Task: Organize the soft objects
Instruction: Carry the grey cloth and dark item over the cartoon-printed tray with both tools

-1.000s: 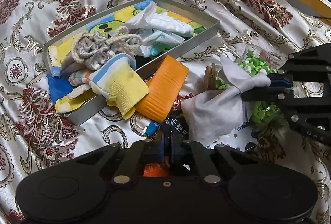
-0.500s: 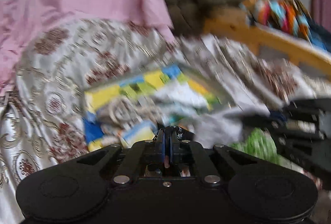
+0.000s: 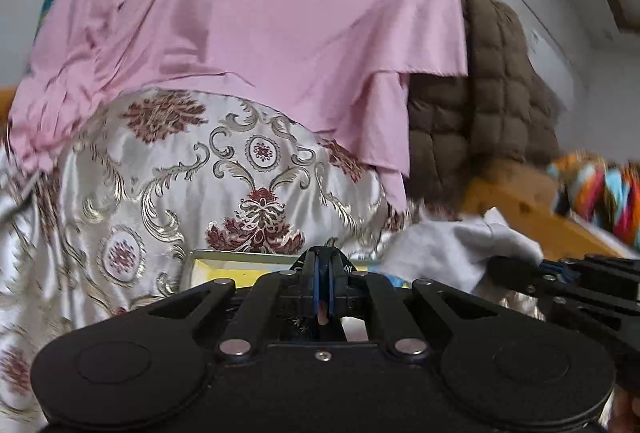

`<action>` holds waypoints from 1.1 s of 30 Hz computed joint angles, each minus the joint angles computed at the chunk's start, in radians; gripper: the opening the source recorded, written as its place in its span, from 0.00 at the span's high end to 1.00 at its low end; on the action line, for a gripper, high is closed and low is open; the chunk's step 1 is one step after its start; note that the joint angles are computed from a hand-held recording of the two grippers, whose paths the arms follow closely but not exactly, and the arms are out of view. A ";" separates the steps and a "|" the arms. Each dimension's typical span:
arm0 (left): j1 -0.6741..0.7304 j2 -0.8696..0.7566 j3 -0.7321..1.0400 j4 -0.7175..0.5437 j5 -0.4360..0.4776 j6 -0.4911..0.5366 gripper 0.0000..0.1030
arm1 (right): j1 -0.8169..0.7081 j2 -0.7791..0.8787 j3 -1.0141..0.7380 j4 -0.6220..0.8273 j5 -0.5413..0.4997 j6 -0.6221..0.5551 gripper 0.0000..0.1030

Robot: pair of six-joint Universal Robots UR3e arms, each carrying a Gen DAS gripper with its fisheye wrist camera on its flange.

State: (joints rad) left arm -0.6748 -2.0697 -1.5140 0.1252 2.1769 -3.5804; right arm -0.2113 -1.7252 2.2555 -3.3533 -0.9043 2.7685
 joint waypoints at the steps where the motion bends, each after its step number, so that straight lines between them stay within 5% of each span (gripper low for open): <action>1: 0.017 -0.007 -0.010 0.026 -0.022 -0.005 0.97 | 0.043 0.050 -0.064 0.008 -0.046 0.017 0.93; 15: 0.227 0.004 -0.183 0.175 -0.277 -0.124 0.96 | 0.354 0.477 -0.540 0.188 -0.458 0.185 0.93; 33: 0.289 -0.002 -0.192 0.069 -0.374 -0.129 0.96 | 0.367 0.596 -0.719 0.326 -0.535 0.240 0.93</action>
